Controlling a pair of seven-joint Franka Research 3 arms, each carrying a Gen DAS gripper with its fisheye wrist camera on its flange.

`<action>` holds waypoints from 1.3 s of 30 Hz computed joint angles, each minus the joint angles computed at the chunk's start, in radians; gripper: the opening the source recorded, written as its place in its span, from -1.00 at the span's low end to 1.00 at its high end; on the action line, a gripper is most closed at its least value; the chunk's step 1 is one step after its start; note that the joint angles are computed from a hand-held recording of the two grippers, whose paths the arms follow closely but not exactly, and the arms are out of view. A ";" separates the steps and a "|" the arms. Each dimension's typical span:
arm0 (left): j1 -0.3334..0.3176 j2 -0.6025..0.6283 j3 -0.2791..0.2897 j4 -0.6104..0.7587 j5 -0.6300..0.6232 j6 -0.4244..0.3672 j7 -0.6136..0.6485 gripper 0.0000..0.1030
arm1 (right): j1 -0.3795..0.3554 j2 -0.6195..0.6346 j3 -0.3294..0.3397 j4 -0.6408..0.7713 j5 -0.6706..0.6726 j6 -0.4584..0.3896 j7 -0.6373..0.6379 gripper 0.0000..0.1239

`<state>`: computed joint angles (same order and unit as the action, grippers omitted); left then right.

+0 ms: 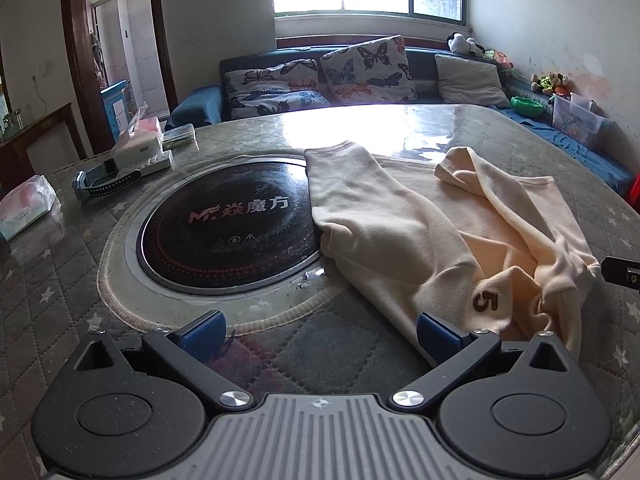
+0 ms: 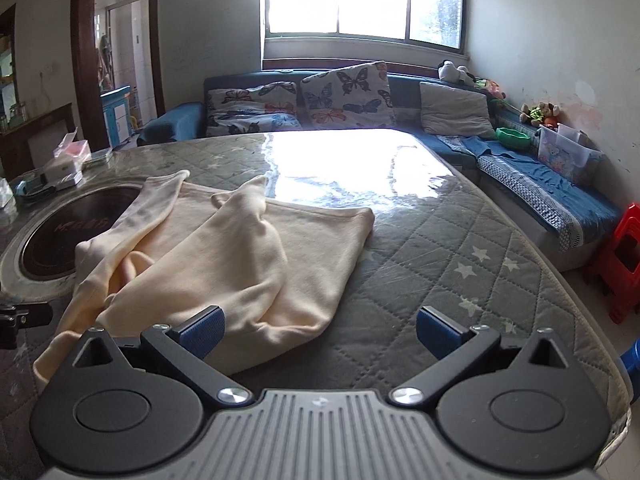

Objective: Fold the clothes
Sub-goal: 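Move both grippers over the crumpled cream shirt toward its hem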

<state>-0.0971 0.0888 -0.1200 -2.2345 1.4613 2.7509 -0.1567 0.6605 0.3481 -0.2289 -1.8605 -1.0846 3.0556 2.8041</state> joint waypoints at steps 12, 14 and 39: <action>-0.016 -0.018 -0.014 -0.014 -0.050 -0.023 0.048 1.00 | 0.000 -0.030 0.011 -0.045 -0.016 0.036 -0.008 0.65; -0.018 -0.020 -0.017 -0.015 -0.058 -0.027 0.059 1.00 | 0.001 -0.031 0.012 -0.047 -0.009 0.038 -0.017 0.65; -0.038 -0.030 -0.031 -0.036 -0.091 -0.045 0.097 1.00 | 0.116 -0.037 -0.086 -0.118 0.263 0.117 -0.290 0.59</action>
